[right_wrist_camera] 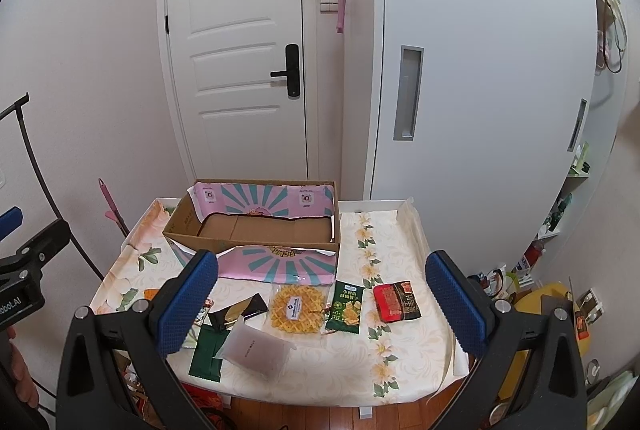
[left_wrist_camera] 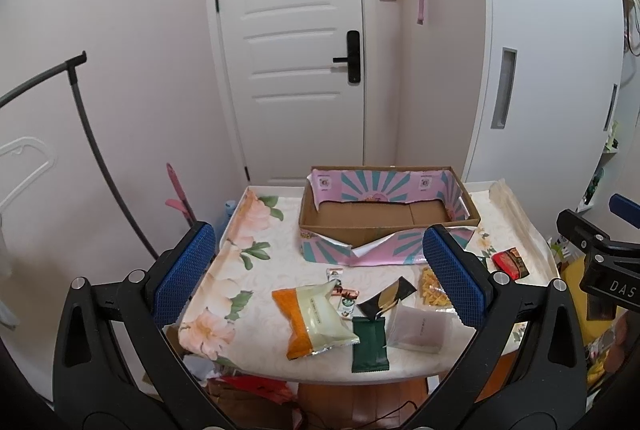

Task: Organize snacks

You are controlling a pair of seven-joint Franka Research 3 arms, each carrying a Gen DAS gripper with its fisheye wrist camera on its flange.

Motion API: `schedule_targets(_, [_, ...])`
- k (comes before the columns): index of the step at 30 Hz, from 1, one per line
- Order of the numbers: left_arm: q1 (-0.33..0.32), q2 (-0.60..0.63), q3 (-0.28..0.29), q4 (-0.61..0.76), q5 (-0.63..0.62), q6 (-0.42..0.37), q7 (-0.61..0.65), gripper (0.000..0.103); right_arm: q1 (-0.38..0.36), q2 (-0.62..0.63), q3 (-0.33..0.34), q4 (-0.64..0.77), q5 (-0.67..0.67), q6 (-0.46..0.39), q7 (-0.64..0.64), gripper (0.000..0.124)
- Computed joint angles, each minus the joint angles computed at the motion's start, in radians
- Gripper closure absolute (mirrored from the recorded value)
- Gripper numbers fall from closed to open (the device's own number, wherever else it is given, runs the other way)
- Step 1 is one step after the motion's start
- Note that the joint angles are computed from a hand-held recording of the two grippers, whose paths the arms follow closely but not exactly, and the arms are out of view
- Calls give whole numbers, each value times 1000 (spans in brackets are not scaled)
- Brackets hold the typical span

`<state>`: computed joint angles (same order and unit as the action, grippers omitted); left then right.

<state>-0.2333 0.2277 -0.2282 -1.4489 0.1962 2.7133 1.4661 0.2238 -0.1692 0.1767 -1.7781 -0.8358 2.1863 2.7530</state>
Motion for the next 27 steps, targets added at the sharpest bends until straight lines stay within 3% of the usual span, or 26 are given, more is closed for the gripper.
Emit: schedule_targets(27, [1,18,0,19,1,0,1,0,7,10,-6,-8,-2,6,12,21])
